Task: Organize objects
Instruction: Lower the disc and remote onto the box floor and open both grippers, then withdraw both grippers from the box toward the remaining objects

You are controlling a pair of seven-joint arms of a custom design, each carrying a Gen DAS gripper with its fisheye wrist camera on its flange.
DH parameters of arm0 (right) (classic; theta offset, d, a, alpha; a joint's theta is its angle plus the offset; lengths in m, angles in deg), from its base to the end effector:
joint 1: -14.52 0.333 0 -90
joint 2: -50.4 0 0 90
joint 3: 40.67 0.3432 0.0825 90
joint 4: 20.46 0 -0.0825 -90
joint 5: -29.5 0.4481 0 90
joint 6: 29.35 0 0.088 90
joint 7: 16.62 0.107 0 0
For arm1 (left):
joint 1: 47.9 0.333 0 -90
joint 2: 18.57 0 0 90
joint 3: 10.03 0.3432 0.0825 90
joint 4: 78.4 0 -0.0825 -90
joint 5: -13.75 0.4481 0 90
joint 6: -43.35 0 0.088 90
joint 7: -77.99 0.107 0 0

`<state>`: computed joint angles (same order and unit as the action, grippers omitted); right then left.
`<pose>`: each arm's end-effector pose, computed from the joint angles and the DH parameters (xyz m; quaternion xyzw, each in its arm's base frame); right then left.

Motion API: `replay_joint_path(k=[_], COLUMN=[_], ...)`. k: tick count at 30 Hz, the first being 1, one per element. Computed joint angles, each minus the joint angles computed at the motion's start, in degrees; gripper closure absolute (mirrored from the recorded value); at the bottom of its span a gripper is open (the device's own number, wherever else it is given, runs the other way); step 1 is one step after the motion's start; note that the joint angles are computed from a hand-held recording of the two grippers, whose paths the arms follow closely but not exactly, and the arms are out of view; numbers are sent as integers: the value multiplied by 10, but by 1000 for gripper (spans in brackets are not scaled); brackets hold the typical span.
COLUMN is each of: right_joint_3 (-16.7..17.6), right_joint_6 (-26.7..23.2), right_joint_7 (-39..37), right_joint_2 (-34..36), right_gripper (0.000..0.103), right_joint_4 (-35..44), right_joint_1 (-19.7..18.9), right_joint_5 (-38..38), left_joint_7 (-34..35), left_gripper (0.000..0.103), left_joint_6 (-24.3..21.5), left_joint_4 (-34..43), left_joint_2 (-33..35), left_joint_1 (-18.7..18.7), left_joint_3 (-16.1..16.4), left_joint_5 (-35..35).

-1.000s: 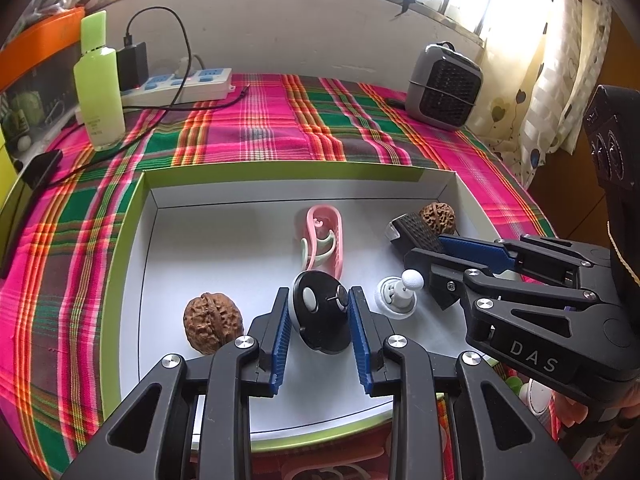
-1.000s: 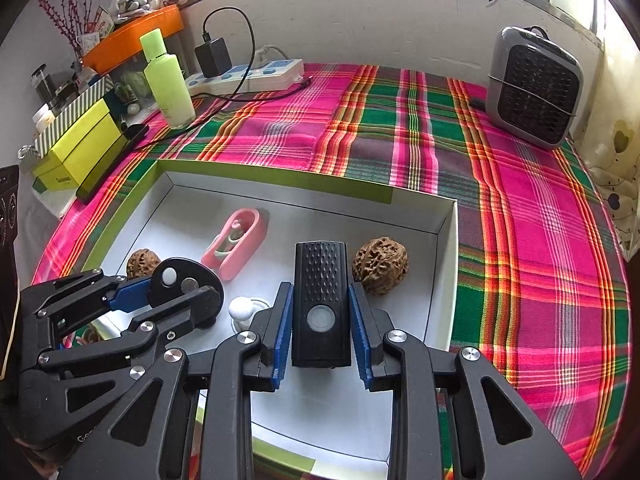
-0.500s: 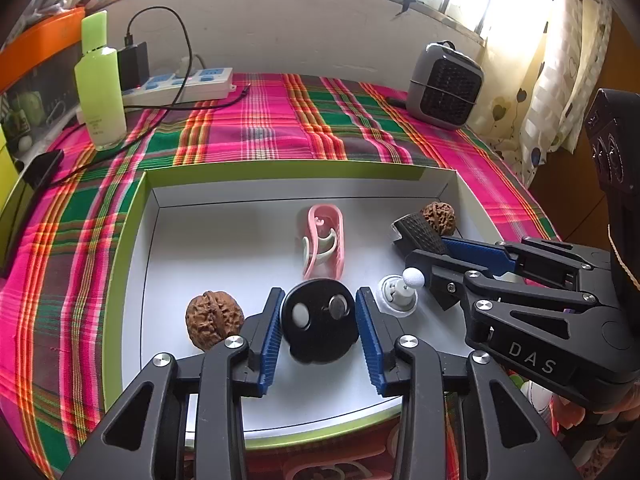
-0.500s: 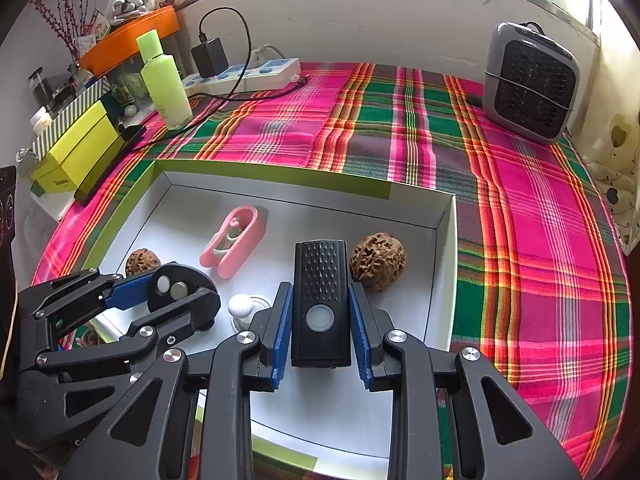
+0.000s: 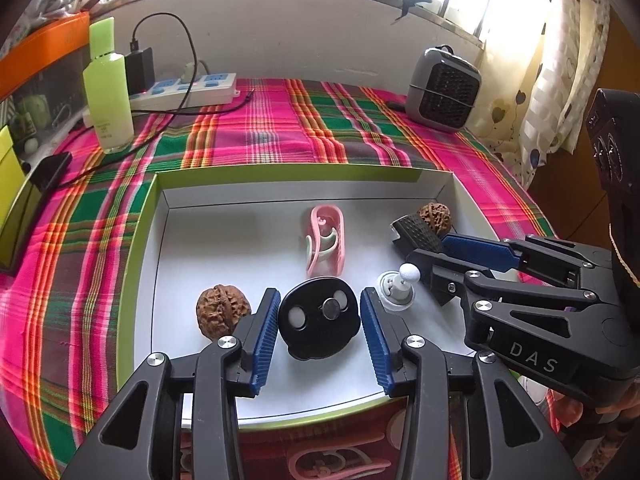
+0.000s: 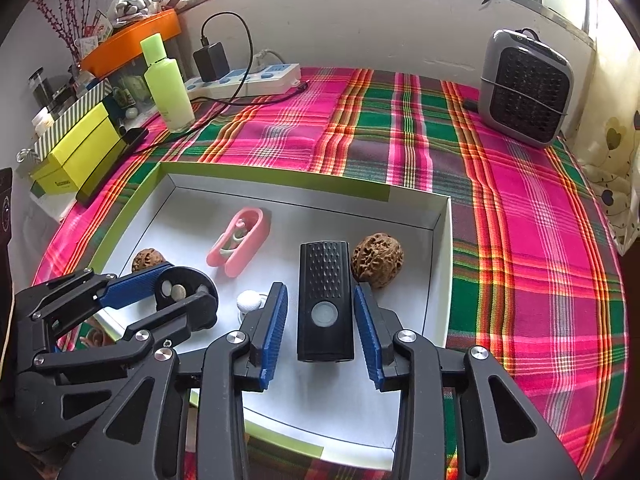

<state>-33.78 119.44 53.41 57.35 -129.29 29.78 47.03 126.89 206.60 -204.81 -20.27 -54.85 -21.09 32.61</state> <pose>0.6465 0.2534 0.5010 -0.8226 0.4800 -0.1084 0.2850 0.5856 -0.2092 0.4595 -0.7032 0.6246 -0.2868 0.1819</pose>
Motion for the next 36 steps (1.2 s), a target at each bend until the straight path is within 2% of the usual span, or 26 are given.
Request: replay_joint_path(k=[3,5,8,16,27,36], right_joint_3=[0,-1,-1,-7,-15,-29], right_joint_6=[6,11,18,30,56,76], right_joint_7=[1,6,8,20,4,-6], right_joint_2=[-6,-11,-18,-36,-75,-112], right_gripper=[65,61,59,59,59,59], right_joint_4=[-6,-11,-19,-39,-81,-121], right_joint_1=[1,3,4,9,22,41], right_joint_5=[-2,-4,3,-3,32,66], left_joint_7=[-28,-34,-38,-54,-86,-92], left_gripper=[61,60,59,58,58,58], left_joint_6=[-2,-4,-1,2,8,22], left_joint_4=[-4,-8,-14,-29,-57,-90], left_joint_2=[-8,-14,-21,-41,-77,-112], left_joint_1=[3,4,7,19,43,60], left_joint_3=[-3,-5,-9,-21,-46,-66], left_joint_5=[35,41,47,57,81,70])
